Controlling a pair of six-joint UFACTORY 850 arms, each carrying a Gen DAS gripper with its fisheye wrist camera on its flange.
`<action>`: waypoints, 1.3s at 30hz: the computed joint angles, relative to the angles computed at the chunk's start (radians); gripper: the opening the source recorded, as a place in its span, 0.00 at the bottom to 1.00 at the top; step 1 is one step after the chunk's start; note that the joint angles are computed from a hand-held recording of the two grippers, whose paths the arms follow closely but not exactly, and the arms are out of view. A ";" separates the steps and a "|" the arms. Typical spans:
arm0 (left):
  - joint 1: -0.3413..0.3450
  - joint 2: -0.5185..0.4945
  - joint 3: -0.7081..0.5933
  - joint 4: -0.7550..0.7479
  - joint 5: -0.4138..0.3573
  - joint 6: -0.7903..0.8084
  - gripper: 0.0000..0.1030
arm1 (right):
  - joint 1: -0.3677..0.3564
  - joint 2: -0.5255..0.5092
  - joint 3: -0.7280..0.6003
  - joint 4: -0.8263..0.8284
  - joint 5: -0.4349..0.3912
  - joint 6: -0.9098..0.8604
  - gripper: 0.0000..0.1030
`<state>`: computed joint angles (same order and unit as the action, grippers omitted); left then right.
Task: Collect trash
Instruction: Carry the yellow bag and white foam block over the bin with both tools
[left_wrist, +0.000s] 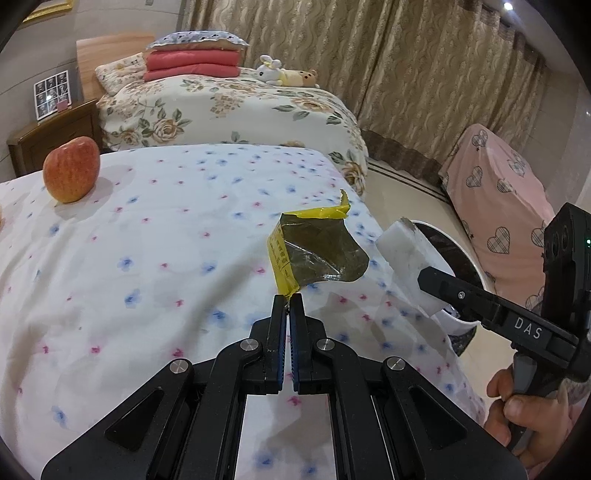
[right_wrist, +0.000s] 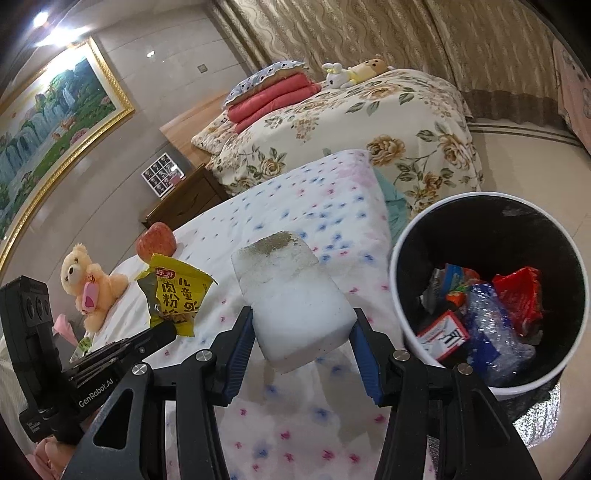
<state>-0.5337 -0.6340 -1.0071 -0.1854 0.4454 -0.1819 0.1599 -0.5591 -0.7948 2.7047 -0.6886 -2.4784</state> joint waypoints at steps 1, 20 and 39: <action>-0.004 -0.001 -0.003 0.002 -0.002 0.001 0.02 | -0.003 0.003 0.004 0.001 -0.001 -0.001 0.50; -0.082 -0.032 -0.078 0.064 -0.053 -0.025 0.02 | -0.098 0.051 0.099 0.053 -0.044 -0.028 0.51; -0.137 -0.090 -0.188 0.064 -0.129 0.022 0.02 | -0.188 0.080 0.143 0.071 -0.060 -0.036 0.51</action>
